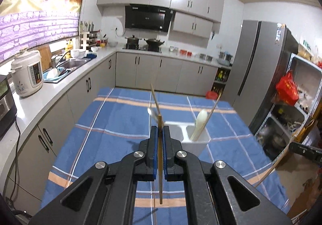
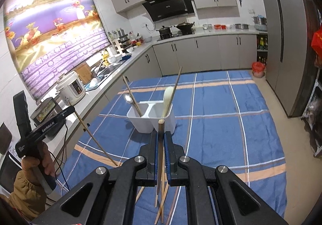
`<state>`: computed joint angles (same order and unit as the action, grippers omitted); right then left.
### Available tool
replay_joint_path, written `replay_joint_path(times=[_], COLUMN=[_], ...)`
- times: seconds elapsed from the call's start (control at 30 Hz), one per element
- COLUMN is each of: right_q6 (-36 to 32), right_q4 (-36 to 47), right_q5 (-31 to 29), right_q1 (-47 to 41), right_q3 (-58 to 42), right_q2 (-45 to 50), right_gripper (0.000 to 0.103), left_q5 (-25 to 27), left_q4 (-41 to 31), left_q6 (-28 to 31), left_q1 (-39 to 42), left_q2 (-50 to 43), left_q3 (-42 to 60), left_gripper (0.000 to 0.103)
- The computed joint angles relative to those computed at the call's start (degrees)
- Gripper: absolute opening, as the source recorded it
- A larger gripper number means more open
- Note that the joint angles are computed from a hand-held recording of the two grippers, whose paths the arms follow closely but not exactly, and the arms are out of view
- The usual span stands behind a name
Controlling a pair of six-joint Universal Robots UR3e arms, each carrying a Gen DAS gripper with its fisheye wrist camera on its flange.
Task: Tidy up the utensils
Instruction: 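Lower both chopsticks into the white caddy and open both tools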
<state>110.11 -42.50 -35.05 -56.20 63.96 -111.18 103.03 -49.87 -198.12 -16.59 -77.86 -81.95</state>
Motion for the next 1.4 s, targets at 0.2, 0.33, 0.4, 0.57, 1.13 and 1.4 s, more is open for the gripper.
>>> replay_joint_path(times=[0.2,0.33,0.4,0.57,1.13,1.4], right_q6=[4.5,18.4,28.1,48.3,64.1,64.0], right_q4=[-3.9,-20.3,-31.3,-52.1,-59.8,-60.5], right_q5=[2.8,3.0,1.8,-2.9,-24.6,-25.0], right_q1=[2.3,8.4,12.9,23.0,43.1,42.2], right_q3=[-5.1,-4.6,-5.0,-11.7,-37.4,-32.5], right_q2=[2.7,5.3,8.5,19.0,50.8,50.6], right_gripper=[0.006,0.006,0.006,0.006,0.006,0.009], left_q5=[-0.4,-2.9,-4.6,-8.3,-14.8,-15.7], left_q4=[0.1,-0.3,-0.8,-4.2,-12.3,-10.3], left_q6=[1.4,3.3,4.2,6.1,7.3,7.2], left_q1=[1.0,3.4,4.8,7.9,12.3,12.6], left_q2=[-4.2,-8.2,-11.1,-22.3,-45.9,-43.6], left_q3=[8.6,16.3,21.5,38.5,53.2,48.7], left_gripper=[0.004,0.004,0.004,0.004,0.004,0.006])
